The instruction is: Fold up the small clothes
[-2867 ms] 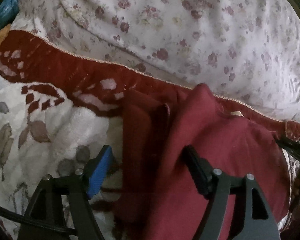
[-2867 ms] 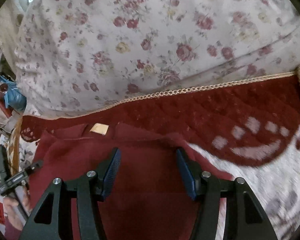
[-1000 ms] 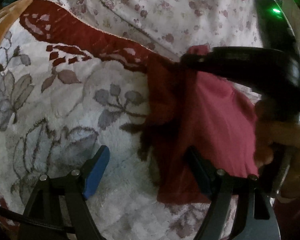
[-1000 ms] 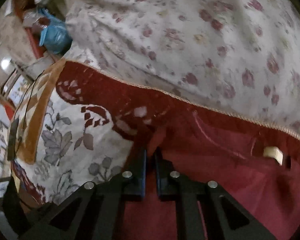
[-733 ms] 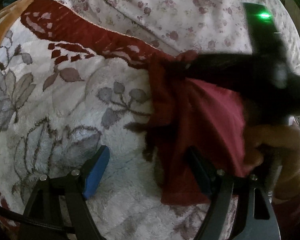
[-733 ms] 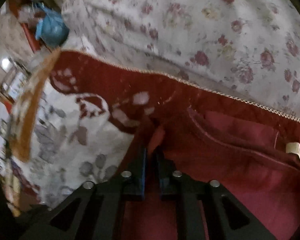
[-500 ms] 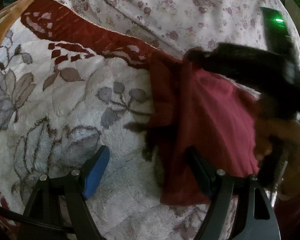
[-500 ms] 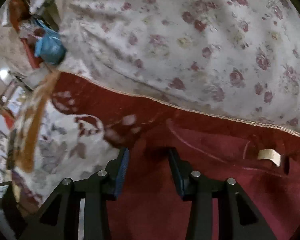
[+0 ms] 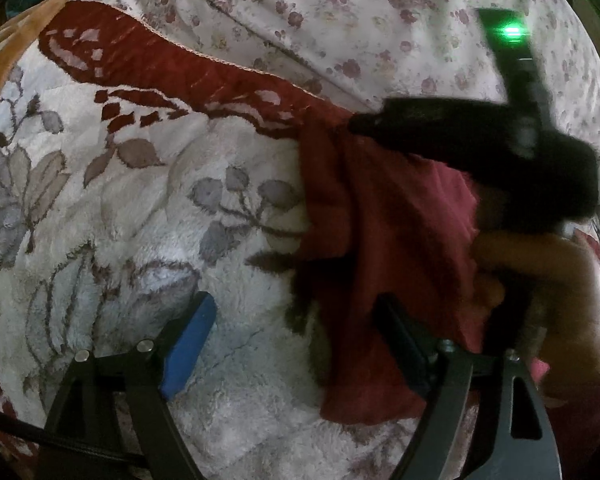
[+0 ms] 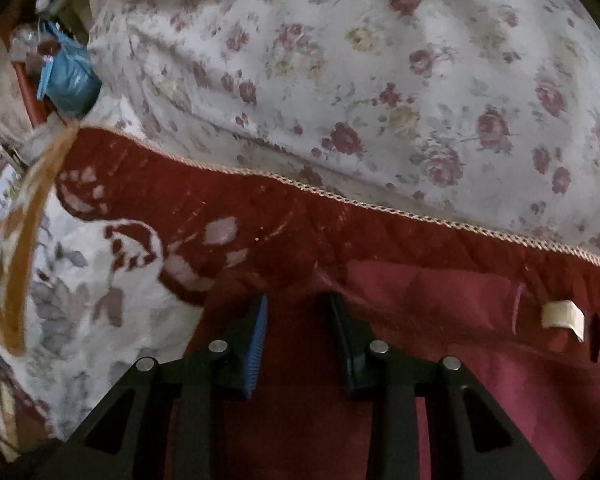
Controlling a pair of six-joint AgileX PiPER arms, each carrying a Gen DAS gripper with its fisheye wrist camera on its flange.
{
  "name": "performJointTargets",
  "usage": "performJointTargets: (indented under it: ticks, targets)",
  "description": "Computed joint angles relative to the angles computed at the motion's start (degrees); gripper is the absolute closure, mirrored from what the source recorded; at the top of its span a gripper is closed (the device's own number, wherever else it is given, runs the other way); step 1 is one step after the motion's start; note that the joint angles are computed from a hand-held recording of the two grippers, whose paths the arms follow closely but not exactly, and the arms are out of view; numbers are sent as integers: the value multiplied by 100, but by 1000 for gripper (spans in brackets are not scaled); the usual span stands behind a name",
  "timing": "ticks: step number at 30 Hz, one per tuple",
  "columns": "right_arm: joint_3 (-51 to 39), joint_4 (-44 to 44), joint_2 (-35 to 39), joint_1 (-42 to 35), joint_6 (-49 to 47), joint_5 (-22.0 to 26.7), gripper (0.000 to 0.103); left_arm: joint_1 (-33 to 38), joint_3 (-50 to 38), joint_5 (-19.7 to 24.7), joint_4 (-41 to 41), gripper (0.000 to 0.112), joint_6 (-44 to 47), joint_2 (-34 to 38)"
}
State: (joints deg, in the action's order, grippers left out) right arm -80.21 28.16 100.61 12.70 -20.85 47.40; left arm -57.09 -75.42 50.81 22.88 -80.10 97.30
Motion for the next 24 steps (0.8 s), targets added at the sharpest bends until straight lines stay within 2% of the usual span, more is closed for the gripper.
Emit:
performJointTargets:
  ticks: [1,3,7,9,13,20,24]
  targets:
    - [48,167,-124,-84,-105,108,57,-9,8,1,2,30,-20,-9]
    - [125,244,-311,-97,-177,234,36,-15,3,10,8,30,-34,-7]
    - [82,-114,-432,179,-76,530,32,-41,-11,51,29,30,-56,-10]
    - [-41,-445,-347,393,149,645,25,-26,-16,46,19,30,-45,-2]
    - [-60,-593,-237,585,335,498,18,-49,-46,100,26,29,-45,9]
    - [-260,-785,8,774,496,425,11,-14,-69,99,-5,29,-4,24]
    - [-405,-1373,163,1057,715,426,7,-16,-94,112,4,28,-11,45]
